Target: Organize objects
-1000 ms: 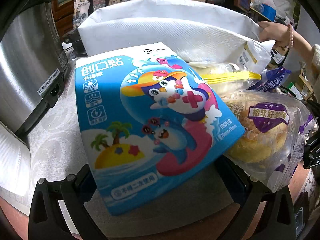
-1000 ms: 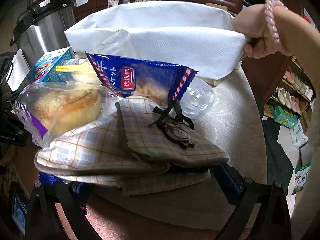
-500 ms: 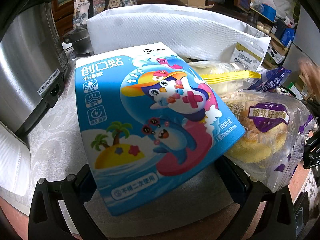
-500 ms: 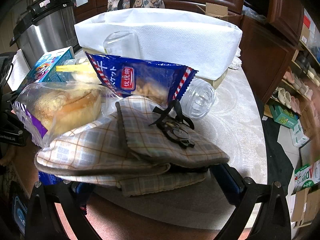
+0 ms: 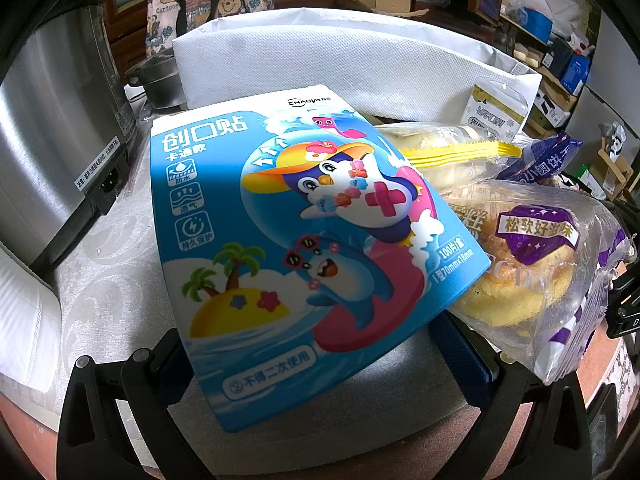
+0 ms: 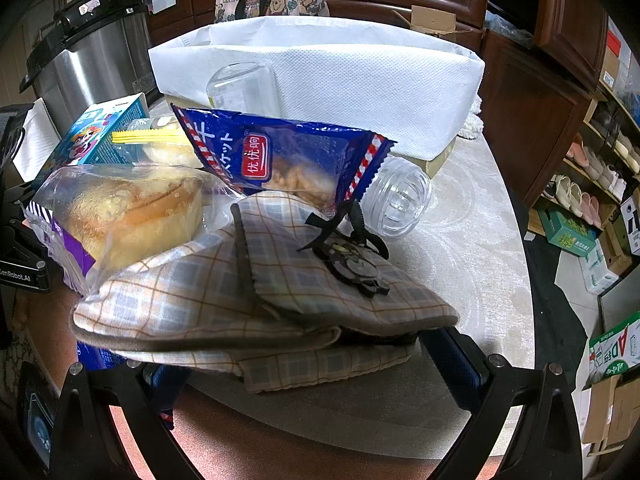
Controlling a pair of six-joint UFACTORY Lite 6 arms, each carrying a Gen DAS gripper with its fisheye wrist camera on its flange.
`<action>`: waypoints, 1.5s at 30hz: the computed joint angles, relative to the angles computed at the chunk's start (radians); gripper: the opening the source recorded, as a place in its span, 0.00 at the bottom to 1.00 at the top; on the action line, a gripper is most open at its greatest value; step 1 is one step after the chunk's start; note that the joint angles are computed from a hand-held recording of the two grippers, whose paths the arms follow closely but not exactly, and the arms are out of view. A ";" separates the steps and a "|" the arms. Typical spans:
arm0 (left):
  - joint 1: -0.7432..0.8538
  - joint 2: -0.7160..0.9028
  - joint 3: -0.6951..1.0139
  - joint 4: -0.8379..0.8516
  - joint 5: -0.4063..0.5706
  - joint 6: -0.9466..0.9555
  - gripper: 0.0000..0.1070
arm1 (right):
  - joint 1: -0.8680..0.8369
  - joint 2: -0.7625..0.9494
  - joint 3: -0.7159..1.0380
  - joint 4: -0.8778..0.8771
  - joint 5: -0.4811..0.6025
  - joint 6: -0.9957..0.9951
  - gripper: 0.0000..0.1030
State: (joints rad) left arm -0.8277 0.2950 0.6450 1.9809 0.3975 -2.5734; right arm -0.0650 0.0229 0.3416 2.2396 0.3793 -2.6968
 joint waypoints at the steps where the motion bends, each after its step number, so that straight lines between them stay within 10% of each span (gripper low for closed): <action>1: 0.001 -0.001 -0.001 0.001 0.000 0.000 0.96 | 0.001 0.000 0.000 0.002 0.000 -0.001 1.00; 24: -0.060 -0.070 -0.050 -0.084 0.118 0.013 0.89 | -0.038 -0.170 -0.110 -0.031 0.073 0.053 0.93; 31: -0.048 -0.149 -0.024 -0.167 0.125 0.137 0.88 | -0.083 -0.221 0.026 -0.561 0.130 0.699 0.93; 33: -0.012 -0.171 -0.001 -0.162 0.074 0.145 0.60 | -0.063 -0.145 0.129 -0.671 0.112 0.880 0.93; 36: 0.083 -0.171 0.093 -0.207 -0.075 0.221 0.54 | -0.045 -0.060 0.246 -0.824 0.116 1.112 0.92; 45: 0.064 -0.037 0.322 -0.523 -0.002 0.582 0.53 | -0.083 0.042 0.356 -0.782 0.144 1.200 0.82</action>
State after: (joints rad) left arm -0.7633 0.2579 0.9674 1.4584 0.3957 -1.9913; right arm -0.1481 0.0650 0.6973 1.4574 0.5235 -1.4969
